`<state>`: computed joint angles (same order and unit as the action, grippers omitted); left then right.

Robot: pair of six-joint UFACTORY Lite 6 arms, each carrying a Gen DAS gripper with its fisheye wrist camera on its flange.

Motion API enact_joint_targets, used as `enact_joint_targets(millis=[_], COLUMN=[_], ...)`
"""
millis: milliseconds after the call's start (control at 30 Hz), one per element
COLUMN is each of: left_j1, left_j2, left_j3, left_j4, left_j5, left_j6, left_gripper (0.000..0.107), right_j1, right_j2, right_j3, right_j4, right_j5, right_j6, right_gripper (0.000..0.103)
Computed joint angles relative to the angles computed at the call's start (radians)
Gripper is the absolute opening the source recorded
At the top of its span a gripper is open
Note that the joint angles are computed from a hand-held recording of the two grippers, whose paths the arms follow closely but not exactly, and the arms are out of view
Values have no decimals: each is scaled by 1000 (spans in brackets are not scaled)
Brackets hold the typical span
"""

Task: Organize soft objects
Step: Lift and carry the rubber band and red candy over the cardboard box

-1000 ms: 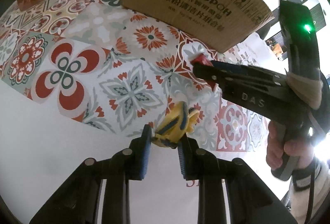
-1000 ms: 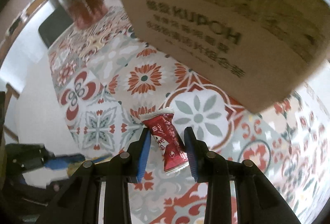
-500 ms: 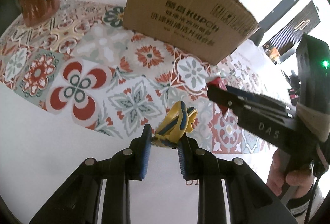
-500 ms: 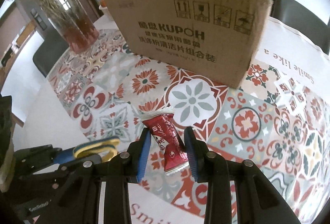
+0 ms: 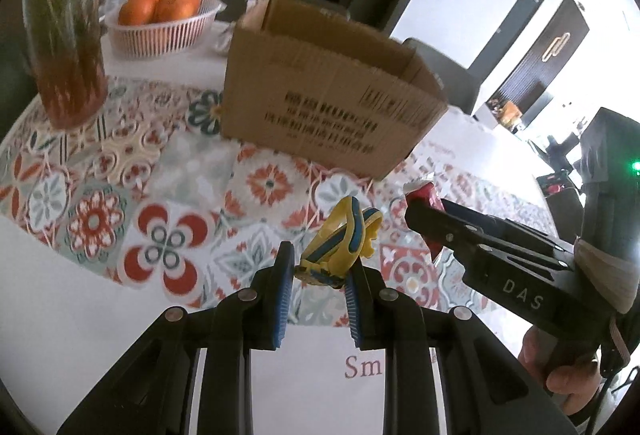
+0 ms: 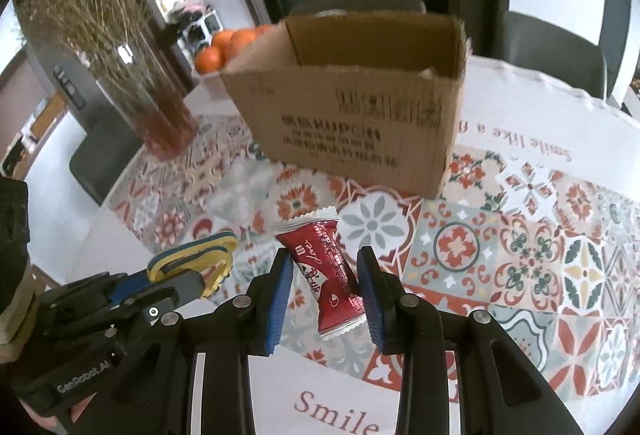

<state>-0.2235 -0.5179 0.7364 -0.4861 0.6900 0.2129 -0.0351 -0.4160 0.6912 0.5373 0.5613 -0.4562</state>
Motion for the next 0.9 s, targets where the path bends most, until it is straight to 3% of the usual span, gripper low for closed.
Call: enact_joint_targets(millis=[433, 900], left_j1=[94, 208], left_j2=[83, 254], left_j3=[214, 477], left_j4=[-98, -220], left_j5=[75, 170], left_j6=[194, 414], left_gripper=[24, 24], right_j1=[84, 223], right_j2=[-65, -15], right_j3=[103, 250], right_j4=[-185, -513], right_j5=[-16, -62], right_j6=[312, 751], right_gripper=[35, 35])
